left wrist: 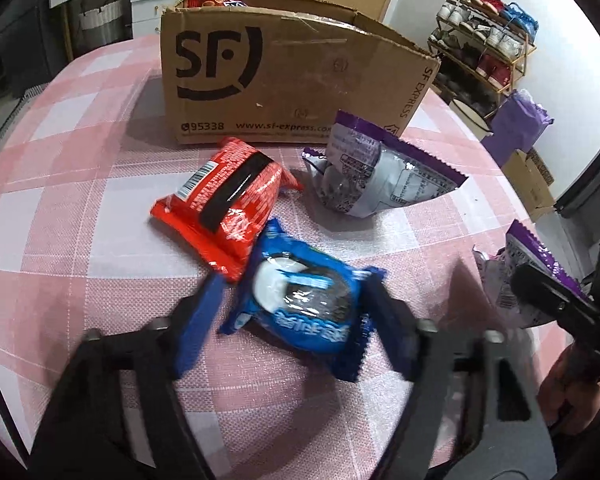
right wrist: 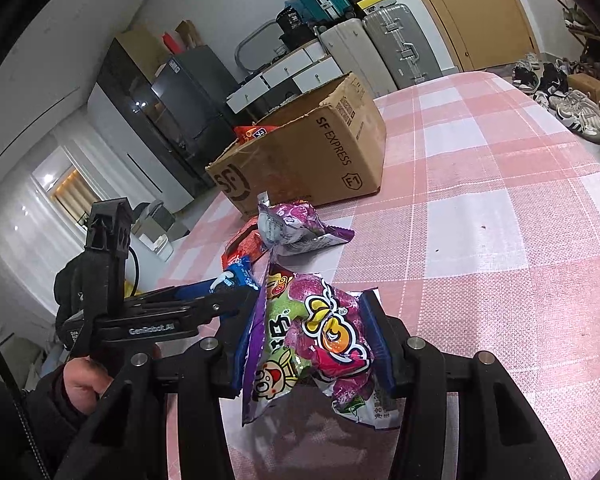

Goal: Organize snacks
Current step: 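Lift the candy bag with the right tool while the left tool grasps the blue Oreo pack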

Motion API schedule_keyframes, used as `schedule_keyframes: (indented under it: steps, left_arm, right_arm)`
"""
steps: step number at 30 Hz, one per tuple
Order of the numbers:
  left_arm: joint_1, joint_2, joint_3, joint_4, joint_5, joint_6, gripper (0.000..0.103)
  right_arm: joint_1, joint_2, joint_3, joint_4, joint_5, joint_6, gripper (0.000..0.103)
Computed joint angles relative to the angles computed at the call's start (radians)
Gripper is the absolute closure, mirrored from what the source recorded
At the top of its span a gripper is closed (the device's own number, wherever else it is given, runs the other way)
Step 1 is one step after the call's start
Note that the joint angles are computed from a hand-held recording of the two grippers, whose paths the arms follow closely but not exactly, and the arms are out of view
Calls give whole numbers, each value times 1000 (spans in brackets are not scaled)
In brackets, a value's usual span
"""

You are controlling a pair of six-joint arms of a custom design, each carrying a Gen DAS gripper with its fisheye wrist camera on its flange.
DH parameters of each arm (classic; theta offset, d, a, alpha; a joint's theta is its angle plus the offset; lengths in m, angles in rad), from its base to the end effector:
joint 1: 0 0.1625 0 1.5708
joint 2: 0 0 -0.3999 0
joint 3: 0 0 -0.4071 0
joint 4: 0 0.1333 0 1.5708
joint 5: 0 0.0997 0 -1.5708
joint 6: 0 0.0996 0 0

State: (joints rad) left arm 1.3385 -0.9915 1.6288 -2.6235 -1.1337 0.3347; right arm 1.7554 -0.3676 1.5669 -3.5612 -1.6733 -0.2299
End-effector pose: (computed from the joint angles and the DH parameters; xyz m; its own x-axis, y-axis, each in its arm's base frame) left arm 0.0156 -0.6960 0.2126 -0.8007 0.3325 -0.4984 0.5015 0.8271 -0.2539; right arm 0.2424 -0.6277 -0.0719 -0.9357 -0.2656 0.2321 -0.3515 0.6476 -0.6760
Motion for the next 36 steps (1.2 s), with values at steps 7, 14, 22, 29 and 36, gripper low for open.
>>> schedule_keyframes:
  steps: [7,14,22,29,36]
  left_arm:
    - [3,-22,23,0,-16,-10,55]
    - [18,-81,68,12,-32,-26,60]
    - [29,-130,115,-3,-29,-43,60]
    - [37,-175,138,-8,-64,-42,60]
    - [38,-221,150,-20,-76,-36,60]
  right_arm:
    - [7,-2,4,-8,-10,6,54]
    - [29,0,6,-19,-33,-4,54]
    - [60,-2,16,-36,-67,-12,54]
    - [87,-4,20,-40,-91,-23,54]
    - [107,-8,12,-17,-81,-24,54]
